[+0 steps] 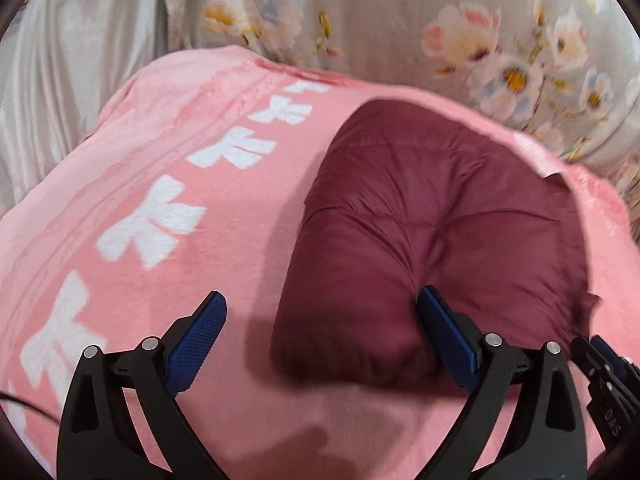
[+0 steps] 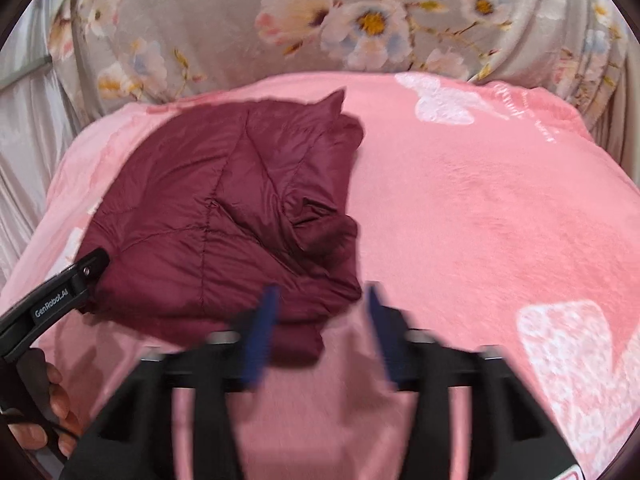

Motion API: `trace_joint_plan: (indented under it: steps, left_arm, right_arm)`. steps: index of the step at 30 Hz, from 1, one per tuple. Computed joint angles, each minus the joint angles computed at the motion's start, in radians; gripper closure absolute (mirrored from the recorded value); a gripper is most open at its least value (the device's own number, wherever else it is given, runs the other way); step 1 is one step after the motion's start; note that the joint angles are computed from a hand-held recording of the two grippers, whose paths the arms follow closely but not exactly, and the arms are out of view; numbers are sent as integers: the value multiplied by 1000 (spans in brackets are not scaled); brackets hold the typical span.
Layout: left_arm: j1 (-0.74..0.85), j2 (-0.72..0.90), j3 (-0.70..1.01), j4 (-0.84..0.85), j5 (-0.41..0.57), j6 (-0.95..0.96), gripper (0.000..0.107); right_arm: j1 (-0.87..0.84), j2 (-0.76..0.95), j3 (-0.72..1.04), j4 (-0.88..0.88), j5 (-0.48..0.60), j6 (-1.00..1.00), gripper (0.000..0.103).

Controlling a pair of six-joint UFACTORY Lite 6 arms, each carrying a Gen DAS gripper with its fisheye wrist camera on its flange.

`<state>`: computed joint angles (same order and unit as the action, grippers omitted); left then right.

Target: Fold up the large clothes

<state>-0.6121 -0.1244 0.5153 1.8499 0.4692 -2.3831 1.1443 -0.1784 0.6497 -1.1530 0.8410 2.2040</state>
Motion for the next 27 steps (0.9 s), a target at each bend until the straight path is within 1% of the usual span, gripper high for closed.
trace_joint_plan:
  steps: [1,3,5,6,8,10,11,13,14,15,17,18,22,27]
  left_arm:
    - [-51,-93,-67,-54,31,26,13]
    - [-138,-191,-130,-169,91,103,13]
    - [-270,-278,-183,-318,168,183,12]
    - [-315,-295,-193,-362,194,199,12]
    - [-456,-287,-202,-460,286,193,12]
    - [-569,-239,-190,-522,366,157,12]
    - [-597,-223,-188,-535,379,136,11]
    - [-640,-209,-193,-560,376,97,11]
    - [-650,-203,-193,-573,370,89,11]
    - [-671,-199,-192,-589,387,74,11]
    - [-714,-203,-197,-609,443,47,11]
    - [-734,-210,-203,-621,469,30,10]
    - [-773,-210,-211,-648,508,-9,10]
    - [-815,-121,-153,-683,561,14,9]
  right_arm:
    - [95,-51,-35,-1,95,43,27]
    - [249,-97,-55,48,237,29,27]
    - [353,-117,-62,110,309,13,27]
    - [396,-127,-72,127,333,25,26]
    - [509,-119,-84,178,393,79,23]
    - [580,-94,-89,209,417,132,21]
    - [598,-85,-89,223,416,145,19]
    - [614,-101,-102,231,420,158,19]
    - [635,-94,-100,235,442,179,19]
    - [660,-77,-92,243,474,205,19]
    - [663,-59,-80,253,490,210,18]
    - [654,-44,-68,258,490,201,18]
    - [635,-10,-48,261,465,152,18]
    - [620,42,-10,259,448,101,18]
